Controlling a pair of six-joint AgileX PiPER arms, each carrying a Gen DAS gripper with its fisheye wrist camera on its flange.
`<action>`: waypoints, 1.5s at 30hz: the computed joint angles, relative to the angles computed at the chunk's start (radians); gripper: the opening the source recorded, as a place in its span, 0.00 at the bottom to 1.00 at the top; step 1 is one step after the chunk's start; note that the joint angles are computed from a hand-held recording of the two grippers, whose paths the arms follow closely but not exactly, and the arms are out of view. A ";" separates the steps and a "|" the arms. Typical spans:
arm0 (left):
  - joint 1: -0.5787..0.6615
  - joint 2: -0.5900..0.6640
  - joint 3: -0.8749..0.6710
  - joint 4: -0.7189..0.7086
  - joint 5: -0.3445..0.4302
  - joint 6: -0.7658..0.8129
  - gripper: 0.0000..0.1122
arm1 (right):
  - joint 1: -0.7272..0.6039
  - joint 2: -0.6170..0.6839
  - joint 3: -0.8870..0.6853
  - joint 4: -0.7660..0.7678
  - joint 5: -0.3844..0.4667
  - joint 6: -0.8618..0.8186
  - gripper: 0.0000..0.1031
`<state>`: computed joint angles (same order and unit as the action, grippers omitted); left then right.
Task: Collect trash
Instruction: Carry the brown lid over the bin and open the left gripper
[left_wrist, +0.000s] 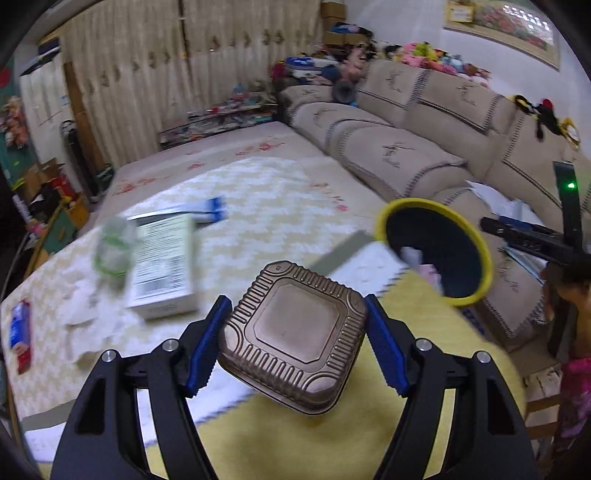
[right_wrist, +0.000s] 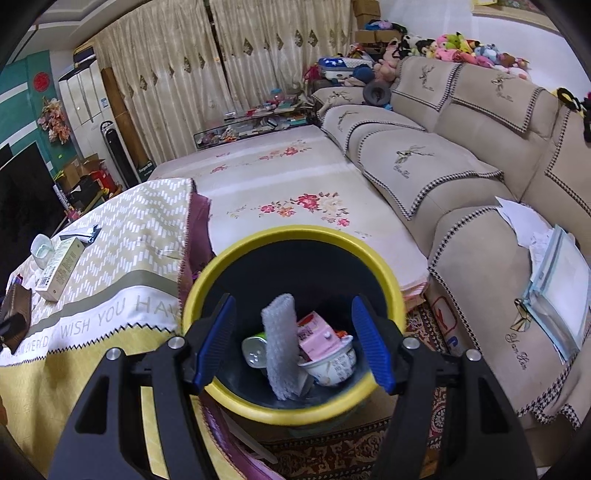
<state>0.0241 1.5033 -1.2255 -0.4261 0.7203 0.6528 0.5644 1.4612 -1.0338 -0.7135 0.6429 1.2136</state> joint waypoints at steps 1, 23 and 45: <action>-0.028 0.005 -0.006 0.008 -0.001 -0.017 0.64 | -0.002 -0.012 0.012 -0.002 0.003 0.003 0.60; -0.537 0.482 -0.546 0.352 0.083 -0.485 0.65 | -0.276 -0.283 0.257 0.119 -0.034 -0.207 0.61; -0.118 -0.005 -0.021 0.023 -0.037 -0.129 0.86 | -0.045 -0.085 0.050 0.063 0.032 -0.103 0.62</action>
<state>-0.0939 1.4984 -1.2461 -0.4035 0.6836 0.5237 0.5191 1.3765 -0.9837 -0.6505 0.6750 1.1110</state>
